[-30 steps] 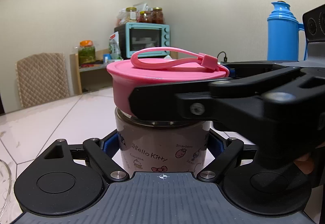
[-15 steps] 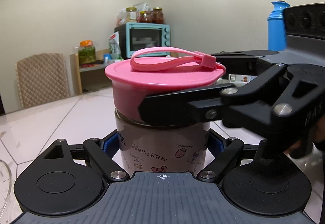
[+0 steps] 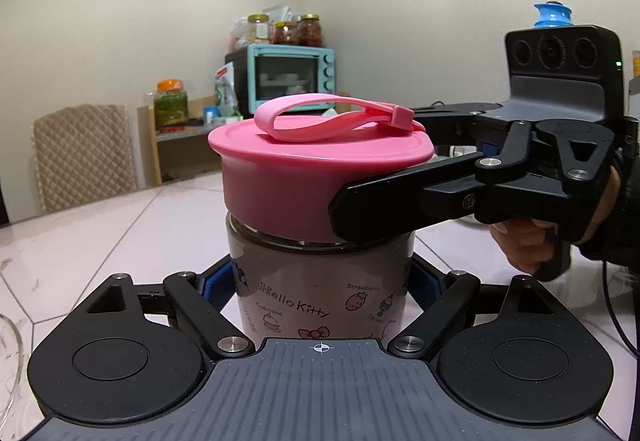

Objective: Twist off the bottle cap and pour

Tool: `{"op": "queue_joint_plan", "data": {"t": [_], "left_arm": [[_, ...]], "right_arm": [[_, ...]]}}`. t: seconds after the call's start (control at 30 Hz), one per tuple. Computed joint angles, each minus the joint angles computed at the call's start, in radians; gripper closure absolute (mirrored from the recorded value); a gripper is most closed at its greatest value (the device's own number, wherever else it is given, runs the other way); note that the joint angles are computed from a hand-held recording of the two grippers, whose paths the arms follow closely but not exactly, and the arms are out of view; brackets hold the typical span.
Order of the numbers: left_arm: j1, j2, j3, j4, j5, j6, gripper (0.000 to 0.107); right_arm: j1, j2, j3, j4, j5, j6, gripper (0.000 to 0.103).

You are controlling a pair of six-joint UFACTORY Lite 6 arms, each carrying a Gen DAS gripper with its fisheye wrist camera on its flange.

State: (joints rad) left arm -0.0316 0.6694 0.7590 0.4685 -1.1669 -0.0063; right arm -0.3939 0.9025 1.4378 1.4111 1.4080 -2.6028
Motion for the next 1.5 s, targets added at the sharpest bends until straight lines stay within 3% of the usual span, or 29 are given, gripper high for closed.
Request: {"op": "queue_joint_plan", "data": {"t": [0.27, 0.47, 0.97, 1.5], "left_arm": [[0.0, 0.005, 0.003, -0.001, -0.002, 0.001, 0.017], [0.0, 0.006, 0.003, -0.001, -0.003, 0.002, 0.017], [-0.002, 0.009, 0.005, -0.003, -0.003, 0.002, 0.017], [-0.003, 0.011, 0.005, -0.004, -0.005, 0.003, 0.017]], "right_arm": [[-0.006, -0.282, -0.434, 0.248, -0.141, -0.225, 0.012], [0.02, -0.393, -0.643, 0.432, -0.17, -0.296, 0.012], [0.159, -0.43, -0.787, 0.755, -0.173, -0.383, 0.013], [0.232, -0.424, -0.824, 0.912, -0.163, -0.433, 0.014]]}}
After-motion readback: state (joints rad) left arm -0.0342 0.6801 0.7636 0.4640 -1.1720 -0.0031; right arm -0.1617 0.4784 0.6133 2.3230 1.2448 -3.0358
